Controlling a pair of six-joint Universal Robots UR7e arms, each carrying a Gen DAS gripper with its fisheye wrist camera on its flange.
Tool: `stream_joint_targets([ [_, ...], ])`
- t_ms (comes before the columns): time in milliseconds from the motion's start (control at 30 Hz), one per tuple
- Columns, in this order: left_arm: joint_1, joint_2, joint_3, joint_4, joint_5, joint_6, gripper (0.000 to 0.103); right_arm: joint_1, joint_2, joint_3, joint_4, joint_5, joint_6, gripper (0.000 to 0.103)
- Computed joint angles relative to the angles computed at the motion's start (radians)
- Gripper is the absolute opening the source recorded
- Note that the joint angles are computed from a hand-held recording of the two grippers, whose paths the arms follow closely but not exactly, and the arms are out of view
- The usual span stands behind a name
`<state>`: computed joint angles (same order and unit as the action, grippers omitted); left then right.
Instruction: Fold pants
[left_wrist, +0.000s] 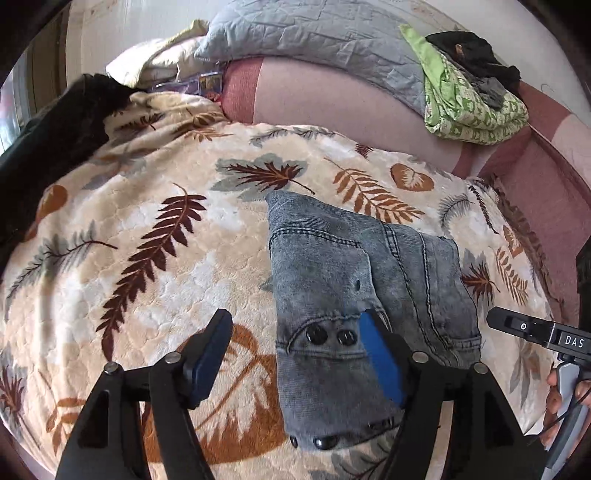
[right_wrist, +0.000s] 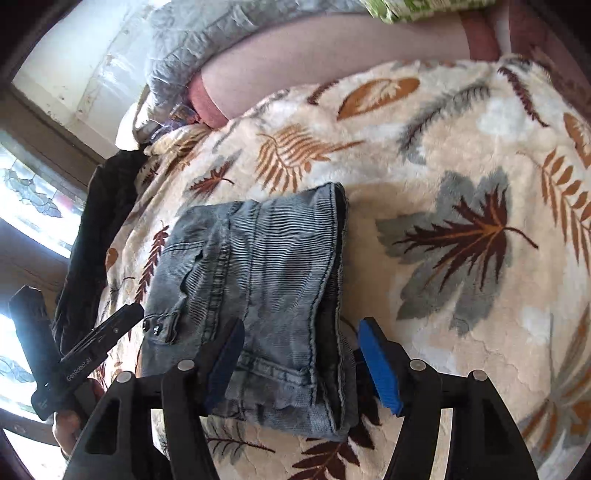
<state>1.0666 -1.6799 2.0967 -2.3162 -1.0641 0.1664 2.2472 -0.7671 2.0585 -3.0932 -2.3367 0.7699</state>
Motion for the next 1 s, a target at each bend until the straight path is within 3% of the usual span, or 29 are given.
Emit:
stream_joint_targets([
  [167,-0.039,-0.036,0.102,0.011,0.090,-0.022,0.073,0.018,0.063,-0.031,0.211,-0.062,0.103,0.073],
  [267,-0.050,-0.033,0.154,-0.072,0.142,-0.004,0.076,-0.001,0.073,-0.014,0.195,-0.057,0.108,0.076],
  [333,-0.067,-0.054,0.132,-0.001,0.148,-0.045,0.076,0.019,0.045,-0.016,0.236,-0.053,0.144,0.077],
  [467,-0.144,-0.174,0.159,0.028,0.158,-0.054,0.076,0.135,-0.002,0.003,0.269,-0.147,0.177,0.078],
  [600,-0.235,-0.328,0.217,0.069,0.195,-0.098,0.086,0.264,-0.008,0.017,0.339,-0.242,0.290,0.093],
  [700,-0.276,-0.432,0.262,0.096,0.198,-0.133,0.087,0.341,0.026,0.039,0.344,-0.346,0.375,0.099],
  [833,-0.295,-0.500,0.288,0.189,0.207,-0.186,0.087,0.395,0.046,0.070,0.448,-0.423,0.568,0.100],
  [967,-0.351,-0.550,0.315,0.262,0.270,-0.229,0.087,0.414,0.078,0.073,0.458,-0.469,0.601,0.100],
  [1000,-0.367,-0.564,0.319,0.285,0.281,-0.238,0.087,0.414,0.088,0.068,0.443,-0.470,0.575,0.102],
])
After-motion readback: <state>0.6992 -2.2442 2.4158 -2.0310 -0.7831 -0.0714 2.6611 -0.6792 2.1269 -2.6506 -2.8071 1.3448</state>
